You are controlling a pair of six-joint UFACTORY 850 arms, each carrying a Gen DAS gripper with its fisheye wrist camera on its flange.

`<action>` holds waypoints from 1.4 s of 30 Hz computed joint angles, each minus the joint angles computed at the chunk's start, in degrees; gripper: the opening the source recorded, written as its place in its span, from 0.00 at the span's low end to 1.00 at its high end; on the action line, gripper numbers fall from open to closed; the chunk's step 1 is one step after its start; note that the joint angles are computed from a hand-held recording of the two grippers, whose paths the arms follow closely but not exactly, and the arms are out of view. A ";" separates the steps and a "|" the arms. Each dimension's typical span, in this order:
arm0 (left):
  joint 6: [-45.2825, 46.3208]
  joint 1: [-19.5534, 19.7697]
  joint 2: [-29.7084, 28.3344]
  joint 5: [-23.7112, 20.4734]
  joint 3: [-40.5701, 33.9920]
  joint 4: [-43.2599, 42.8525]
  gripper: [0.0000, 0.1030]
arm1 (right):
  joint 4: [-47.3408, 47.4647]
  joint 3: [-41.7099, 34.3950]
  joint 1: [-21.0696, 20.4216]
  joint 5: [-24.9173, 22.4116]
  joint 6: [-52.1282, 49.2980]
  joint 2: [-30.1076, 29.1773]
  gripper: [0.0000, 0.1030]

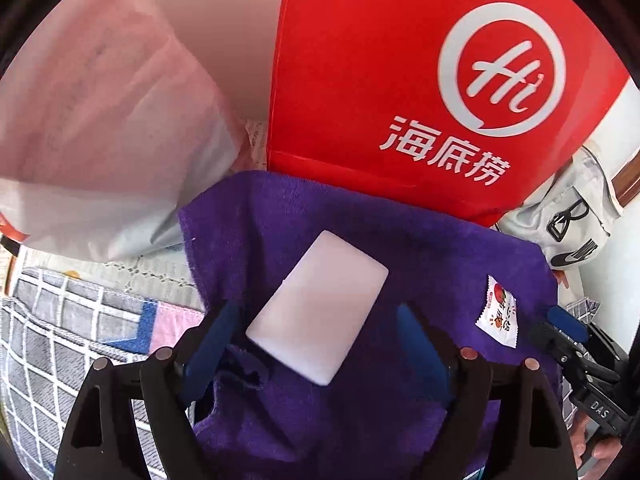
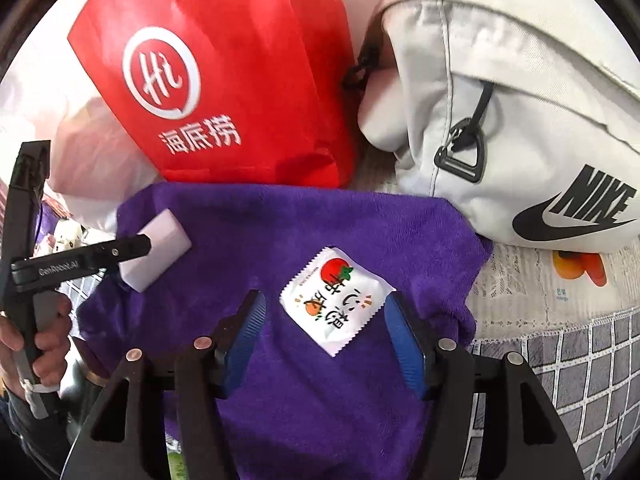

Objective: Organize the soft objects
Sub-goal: 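Release the white block onto the towel with the left tool while the right tool grasps the wipes, then lift the green wipes pack with the right tool while the left tool reaches the black watch strap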

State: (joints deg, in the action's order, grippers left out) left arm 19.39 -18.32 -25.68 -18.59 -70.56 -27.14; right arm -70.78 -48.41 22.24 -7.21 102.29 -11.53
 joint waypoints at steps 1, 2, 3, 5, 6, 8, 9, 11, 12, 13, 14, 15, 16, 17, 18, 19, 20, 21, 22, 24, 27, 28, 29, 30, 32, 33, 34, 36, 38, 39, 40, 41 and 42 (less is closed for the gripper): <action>-1.17 -0.13 0.76 0.26 0.60 1.08 0.81 | 0.30 -0.08 0.63 -1.02 -0.06 0.39 0.61; -1.46 -0.31 1.87 0.86 1.56 1.13 0.81 | -1.81 0.36 1.45 -2.22 2.16 1.12 0.61; -0.74 -0.38 2.76 1.47 2.43 0.32 0.81 | -5.56 1.13 2.39 -3.19 6.01 2.10 0.61; 1.56 -0.58 5.38 3.22 5.09 -2.08 0.81 | -10.75 2.95 4.27 -4.18 11.15 4.21 0.61; 3.40 -0.40 6.40 3.40 6.02 -3.61 0.81 | -11.00 3.41 4.39 -4.22 11.08 4.76 0.61; 8.43 -0.16 8.32 3.29 7.75 -7.43 0.81 | -7.00 4.66 6.95 -5.46 7.49 6.58 0.61; 11.74 -0.04 9.68 3.02 8.95 -9.60 0.81 | -6.95 5.40 8.00 -5.89 7.75 7.31 0.61; 14.46 0.27 11.89 2.87 11.02 -11.66 0.81 | -7.88 6.74 10.43 -7.15 9.82 8.61 0.60; 15.16 0.33 12.45 2.70 11.52 -12.56 0.81 | -7.40 7.49 12.02 -7.74 10.11 9.39 0.60; 16.50 0.49 13.36 2.49 12.48 -14.01 0.81 | -8.52 7.75 12.73 -7.75 11.54 9.31 0.60; 17.75 0.72 14.26 2.32 13.45 -15.15 0.81 | -8.79 7.93 14.07 -7.58 11.98 9.32 0.59; 21.05 3.02 16.17 0.58 14.62 -16.71 0.81 | -9.97 7.82 15.26 -7.43 13.07 8.82 0.58; 22.69 3.71 17.30 0.38 15.71 -17.58 0.81 | -9.67 7.73 16.48 -7.58 12.38 8.58 0.57; 23.20 3.85 18.35 0.83 16.88 -17.54 0.81 | -8.79 7.51 18.02 -8.17 10.95 8.22 0.56; 23.19 4.23 19.47 1.01 18.00 -16.98 0.81 | -8.86 7.41 19.16 -8.47 10.53 7.94 0.55; 22.49 4.36 20.24 1.42 18.94 -15.94 0.81 | -8.73 7.21 20.18 -8.48 10.02 7.47 0.55; 22.54 4.71 20.91 1.42 19.66 -15.59 0.81 | -7.59 6.64 21.22 -8.43 8.45 6.49 0.54; 23.69 5.25 21.71 1.27 20.63 -16.20 0.81 | -6.09 6.22 21.68 -8.51 6.79 5.90 0.53; 24.61 5.63 22.28 1.14 21.44 -16.83 0.81 | -3.95 5.63 22.28 -8.75 4.60 5.01 0.53; 25.55 6.98 23.57 0.33 22.94 -17.14 0.81 | 1.77 4.26 23.15 -9.63 -1.45 3.06 0.53; 26.17 8.29 24.60 -0.45 24.62 -17.49 0.81 | 8.86 2.29 23.87 -12.97 -9.92 0.51 0.53; 26.73 8.65 24.89 -0.73 25.09 -17.99 0.81 | 9.55 1.91 23.89 -13.65 -11.14 -0.14 0.53; 27.28 8.98 25.16 -0.97 25.57 -18.50 0.81 | 9.73 1.43 24.02 -14.43 -11.96 -0.82 0.53; 27.77 9.31 25.50 -1.19 26.13 -18.95 0.81 | 9.45 1.20 24.14 -15.08 -11.92 -1.05 0.53; 28.38 9.81 26.18 -1.47 27.07 -19.46 0.81 | 9.83 0.60 24.26 -16.37 -12.15 -1.43 0.40; 28.71 10.06 26.55 -1.61 27.56 -19.87 0.81 | 10.42 0.41 24.23 -16.48 -12.77 -1.47 0.31; 29.29 10.27 26.89 -1.82 27.97 -20.53 0.81 | 10.24 0.26 24.53 -17.51 -12.30 -1.32 0.28; 30.84 10.74 27.56 -2.81 28.70 -21.99 0.81 | 7.06 1.29 24.95 -18.34 -6.69 0.57 0.25; 30.86 10.85 28.28 -3.11 29.38 -21.78 0.81 | 4.48 2.84 24.93 -17.26 -1.41 3.16 0.25; 30.39 10.83 28.77 -2.96 29.79 -21.24 0.81 | 2.59 3.84 25.16 -17.11 2.06 4.87 0.25; 30.03 10.90 29.40 -2.92 30.34 -20.81 0.81 | 1.61 4.38 25.35 -17.05 4.01 5.95 0.25; 30.15 11.11 30.24 -3.20 31.08 -20.82 0.81 | -0.38 5.71 25.68 -16.29 7.84 8.12 0.25; 30.40 11.38 30.92 -3.56 31.70 -20.98 0.81 | -1.30 6.30 26.01 -16.01 9.81 9.23 0.25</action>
